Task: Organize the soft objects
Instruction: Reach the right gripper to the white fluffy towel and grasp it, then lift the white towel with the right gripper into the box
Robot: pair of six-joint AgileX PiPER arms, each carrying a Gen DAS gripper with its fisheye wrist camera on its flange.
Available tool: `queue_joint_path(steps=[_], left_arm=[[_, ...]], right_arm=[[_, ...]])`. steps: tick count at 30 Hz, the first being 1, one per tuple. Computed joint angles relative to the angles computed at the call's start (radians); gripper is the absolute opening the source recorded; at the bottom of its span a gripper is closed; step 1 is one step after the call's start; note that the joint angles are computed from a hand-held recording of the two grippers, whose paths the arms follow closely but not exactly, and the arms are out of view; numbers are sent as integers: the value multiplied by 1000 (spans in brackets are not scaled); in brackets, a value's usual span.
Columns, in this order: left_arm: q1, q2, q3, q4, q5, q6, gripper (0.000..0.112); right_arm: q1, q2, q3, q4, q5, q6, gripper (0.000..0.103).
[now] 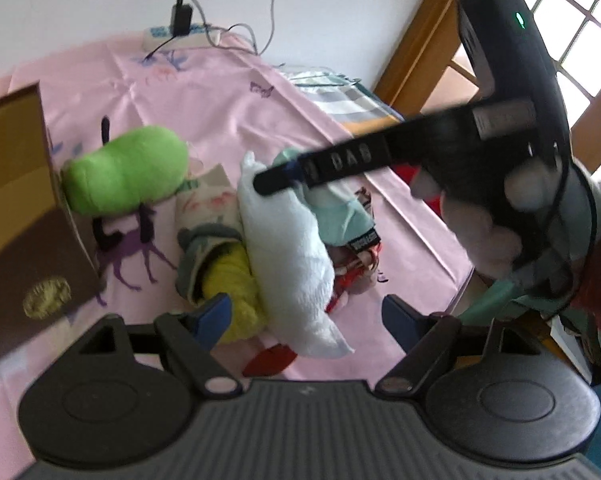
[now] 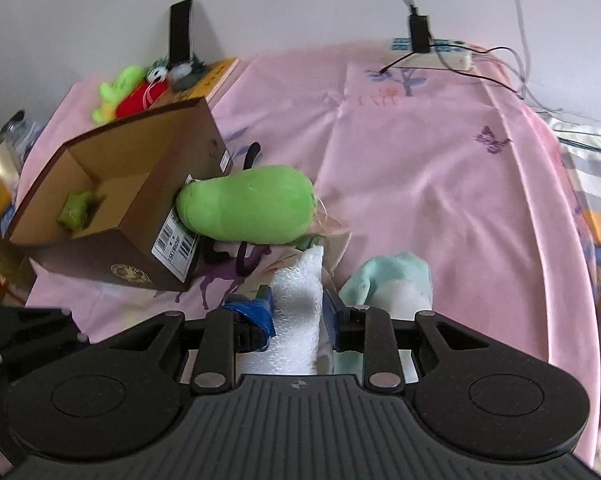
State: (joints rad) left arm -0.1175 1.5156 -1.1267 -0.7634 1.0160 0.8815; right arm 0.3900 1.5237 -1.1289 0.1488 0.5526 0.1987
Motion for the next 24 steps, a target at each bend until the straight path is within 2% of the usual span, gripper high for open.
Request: queue_joint_path(steps=[3,9,11,13,18,20,21,24], left_arm=[[-23,0,28,6,-11,-56,85],[-89,18,85,35,-72,-174,85],[-106,33,89,42,-92,-219,71],[-115,52,84,39,-102,-249,61],[-146,83,72,57,-139,-306,46],[-155,83,68,76,-150,-314,27],[-157,77,66,86,-149,-317,23],[-150,49,56,109,-142,-330,19]], right_arm=[[-65,52,-58,160,76,-190,10],[-197,133,-146,441,256,-406,6],[-222,135,-138,495,272,-463,5],[-242,133,-125,541,278,-507,3],[-318,101,-56,693,314,-633,1],[-342,97,-39,733,322,-672,1],[-353,88,-24,749,322,-687,1],[-400,67,16,821,341,-739,1]])
